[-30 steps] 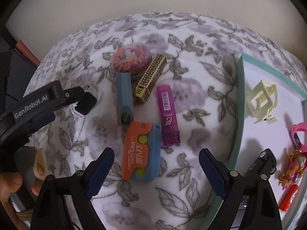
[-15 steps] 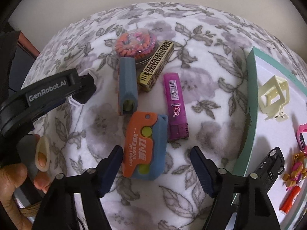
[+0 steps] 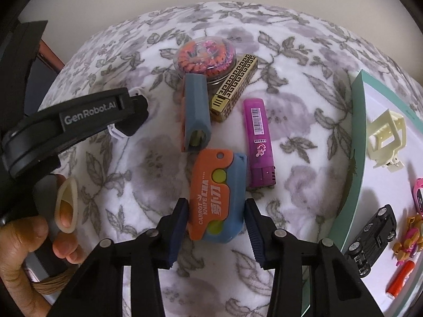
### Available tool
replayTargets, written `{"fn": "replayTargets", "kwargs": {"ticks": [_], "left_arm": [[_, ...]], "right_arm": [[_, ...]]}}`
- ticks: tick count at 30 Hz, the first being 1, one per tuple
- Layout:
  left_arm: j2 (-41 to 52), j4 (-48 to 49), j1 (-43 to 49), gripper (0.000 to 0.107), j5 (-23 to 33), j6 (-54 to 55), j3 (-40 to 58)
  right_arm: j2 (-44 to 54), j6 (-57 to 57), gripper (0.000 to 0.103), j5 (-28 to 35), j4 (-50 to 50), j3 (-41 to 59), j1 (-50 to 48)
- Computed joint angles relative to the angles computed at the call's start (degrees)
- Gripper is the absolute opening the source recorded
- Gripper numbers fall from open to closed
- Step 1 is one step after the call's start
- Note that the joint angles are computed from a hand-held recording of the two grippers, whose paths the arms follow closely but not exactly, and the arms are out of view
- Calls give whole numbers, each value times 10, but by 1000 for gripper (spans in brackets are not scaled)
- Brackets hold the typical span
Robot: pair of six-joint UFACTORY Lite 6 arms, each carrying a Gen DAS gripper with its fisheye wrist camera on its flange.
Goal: Organize rigid objects
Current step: 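Grasp the white watch band with the left tool while the right tool grasps the orange Carrot Knife toy, then carry the white watch band and orange toy over the tray with both tools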
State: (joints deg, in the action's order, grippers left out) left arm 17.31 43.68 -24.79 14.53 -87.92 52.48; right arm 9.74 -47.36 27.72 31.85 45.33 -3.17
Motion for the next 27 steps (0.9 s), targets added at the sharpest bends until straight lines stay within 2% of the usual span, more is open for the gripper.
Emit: {"fn": "replayTargets", "kwargs": {"ticks": [10,20,27], "left_arm": [[1,1,-1,53,-1,-1,1],[-13,-65,9,53,-8,57,-10],[-35,-153,20,52,-32,128,-25]], "right_arm": [[-12,7,46,-13,-17,-12,7],[-21,21,45,-41,-30,-26,26],[-29,-33,45,3,18,-12,-3]]}}
